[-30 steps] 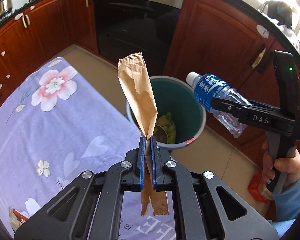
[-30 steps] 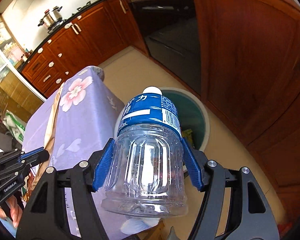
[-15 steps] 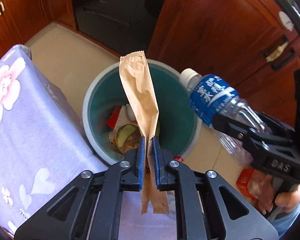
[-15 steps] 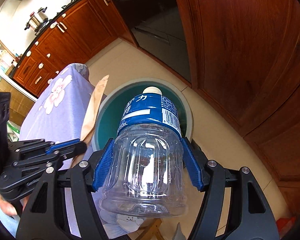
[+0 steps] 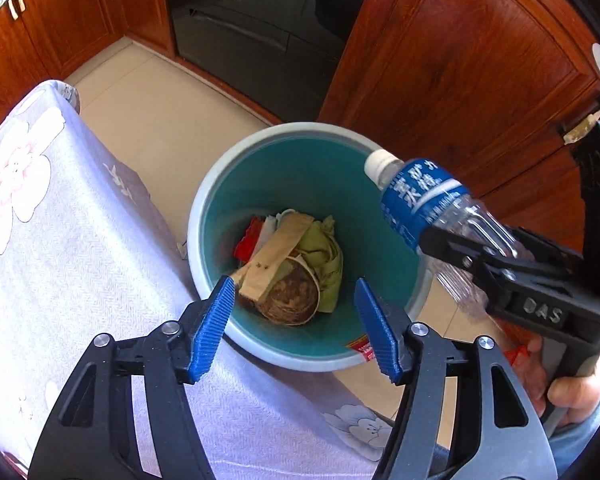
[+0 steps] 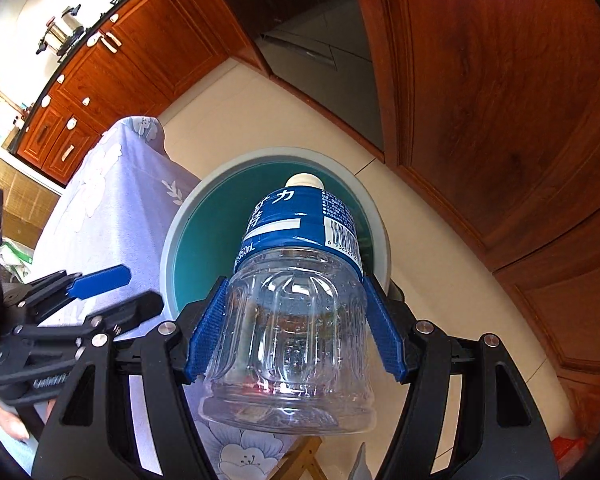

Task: Collect trash
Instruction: 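Carry the paper sleeve and water bottle to the bin and release both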

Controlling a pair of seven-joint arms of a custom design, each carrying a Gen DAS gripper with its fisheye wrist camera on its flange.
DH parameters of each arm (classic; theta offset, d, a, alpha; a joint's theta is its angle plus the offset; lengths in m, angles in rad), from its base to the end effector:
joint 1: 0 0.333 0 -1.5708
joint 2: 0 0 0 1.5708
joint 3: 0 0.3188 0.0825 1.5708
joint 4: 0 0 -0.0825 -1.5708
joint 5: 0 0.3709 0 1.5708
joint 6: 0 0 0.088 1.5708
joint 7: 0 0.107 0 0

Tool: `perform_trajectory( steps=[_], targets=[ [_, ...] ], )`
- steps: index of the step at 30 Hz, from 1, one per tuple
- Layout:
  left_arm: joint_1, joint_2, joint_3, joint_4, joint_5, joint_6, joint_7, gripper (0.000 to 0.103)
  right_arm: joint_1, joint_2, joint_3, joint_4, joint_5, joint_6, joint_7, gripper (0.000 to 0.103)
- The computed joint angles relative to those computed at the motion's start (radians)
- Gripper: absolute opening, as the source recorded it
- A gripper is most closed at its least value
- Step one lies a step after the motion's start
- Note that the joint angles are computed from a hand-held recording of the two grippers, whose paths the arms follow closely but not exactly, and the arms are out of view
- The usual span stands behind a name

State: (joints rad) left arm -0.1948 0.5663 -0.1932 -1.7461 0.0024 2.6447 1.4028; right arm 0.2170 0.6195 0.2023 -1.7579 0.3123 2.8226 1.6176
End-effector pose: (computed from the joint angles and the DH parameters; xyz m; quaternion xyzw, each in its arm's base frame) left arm 0.6434 -0.2445 0.3016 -0.6327 0.7540 -0.1718 0.0411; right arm 0.6461 0.2501 0.2789 -0.6951 0.6723 -0.0007 0.2546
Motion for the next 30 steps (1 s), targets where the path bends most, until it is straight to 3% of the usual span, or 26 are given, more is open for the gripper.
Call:
perform_trajectory(
  steps=[7,9,13,17,24,30],
  targets=[
    [0.009,-0.037,0.004,-0.048,-0.007,0.037,-0.011,0.07,0.003,0.065,0.002,0.097,-0.006,-0.062,-0.009,0.065],
    [0.016,-0.05,0.003,-0.064,-0.012,0.05,-0.013,0.074,-0.009,0.07,0.018,0.1,0.014,-0.053,-0.025,0.076],
    [0.02,-0.066,0.006,-0.09,-0.015,0.081,-0.026,0.08,0.008,0.064,0.008,0.101,0.008,-0.05,-0.024,0.08],
    [0.034,-0.083,-0.004,-0.113,-0.031,0.093,-0.019,0.084,-0.003,0.06,0.022,0.101,0.03,-0.069,-0.024,0.091],
    [0.034,-0.093,0.0,-0.125,-0.027,0.104,-0.015,0.093,0.016,0.045,0.004,0.087,0.044,-0.073,0.009,0.092],
    [0.035,-0.114,-0.001,-0.158,-0.03,0.138,-0.017,0.094,0.032,0.031,-0.008,0.081,0.024,-0.073,0.025,0.092]
  ],
)
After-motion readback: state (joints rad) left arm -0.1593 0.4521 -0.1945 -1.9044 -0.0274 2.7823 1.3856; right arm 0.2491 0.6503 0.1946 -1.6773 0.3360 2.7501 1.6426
